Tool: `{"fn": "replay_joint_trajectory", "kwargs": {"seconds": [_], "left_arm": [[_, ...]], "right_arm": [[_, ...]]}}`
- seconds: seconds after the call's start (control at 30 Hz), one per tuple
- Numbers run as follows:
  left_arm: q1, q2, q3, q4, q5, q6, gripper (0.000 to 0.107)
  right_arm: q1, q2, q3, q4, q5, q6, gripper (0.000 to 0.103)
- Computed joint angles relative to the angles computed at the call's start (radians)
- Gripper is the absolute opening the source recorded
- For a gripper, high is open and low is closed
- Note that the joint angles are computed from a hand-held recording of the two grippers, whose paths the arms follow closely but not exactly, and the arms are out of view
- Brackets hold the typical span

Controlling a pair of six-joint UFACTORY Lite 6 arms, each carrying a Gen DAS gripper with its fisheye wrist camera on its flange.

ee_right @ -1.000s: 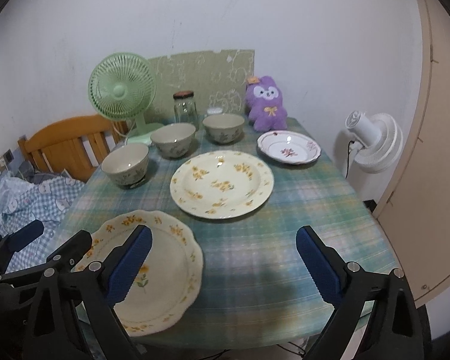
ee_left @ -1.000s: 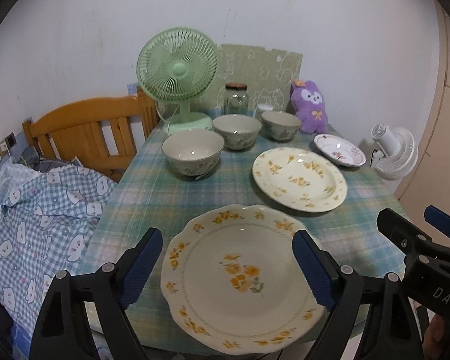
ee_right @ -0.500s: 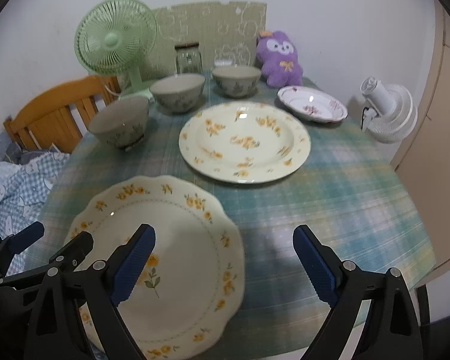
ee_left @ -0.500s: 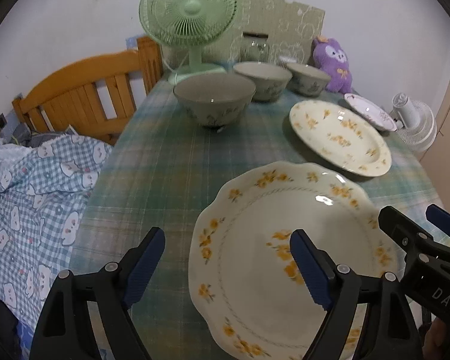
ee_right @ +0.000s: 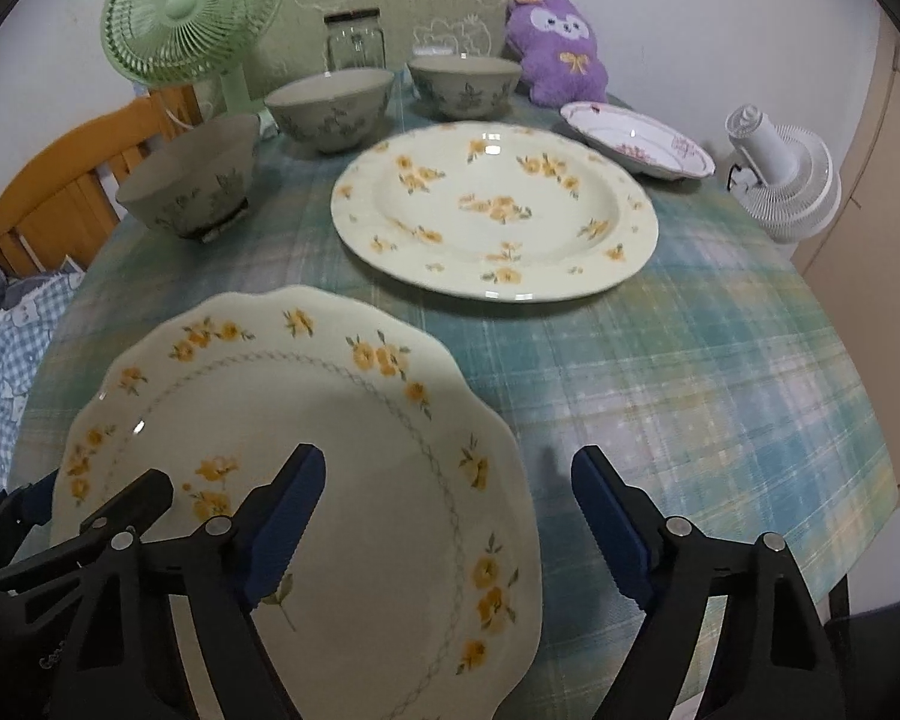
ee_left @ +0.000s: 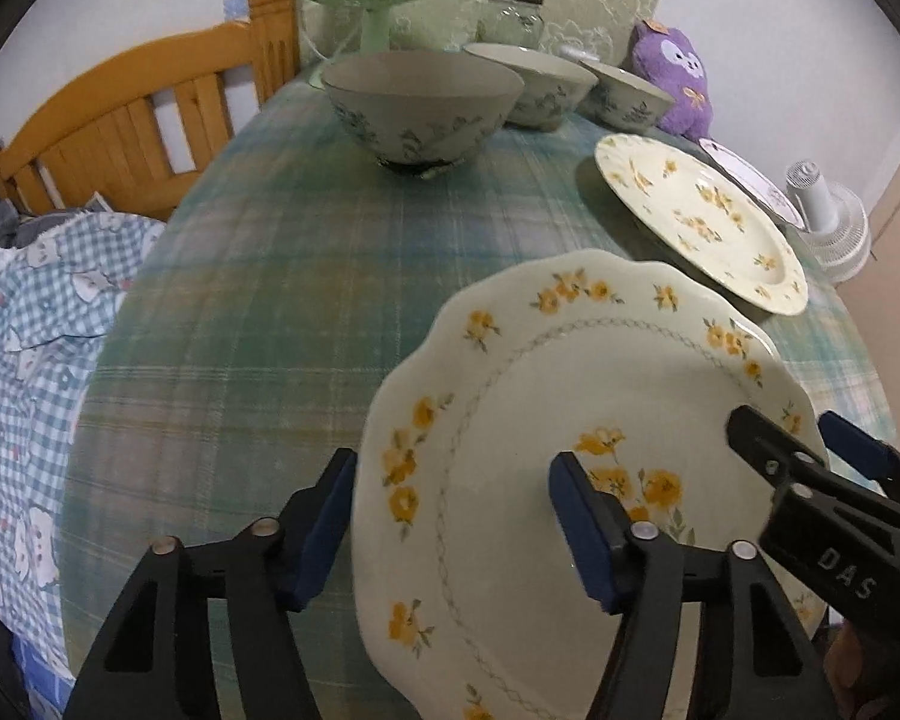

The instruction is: Organize plates and bowls

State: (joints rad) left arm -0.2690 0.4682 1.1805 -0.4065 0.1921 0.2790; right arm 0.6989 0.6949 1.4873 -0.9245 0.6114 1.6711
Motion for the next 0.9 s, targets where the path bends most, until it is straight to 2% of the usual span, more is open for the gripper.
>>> {"fn": "replay_joint_trajectory", "kwargs": {"seconds": [0.23, 0.6, 0.9], "left_arm": [[0.009, 0.013, 0.018, -0.077, 0.022, 0.093, 0.061], [0.011, 0.028, 0.042, -0.059, 0.04, 0.089, 0.061], [-0.011, -0.017, 0.063, 0.174, 0.112, -0.176, 0.059]], "right_arm": [[-0.026, 0.042, 0.048, 0.146, -0.041, -0.134, 0.071], [-0.041, 0.064, 0.085, 0.234, -0.036, -0.196, 0.071], [-0.055, -0.01, 0.023, 0.343, -0.074, -0.291, 0.07]]}}
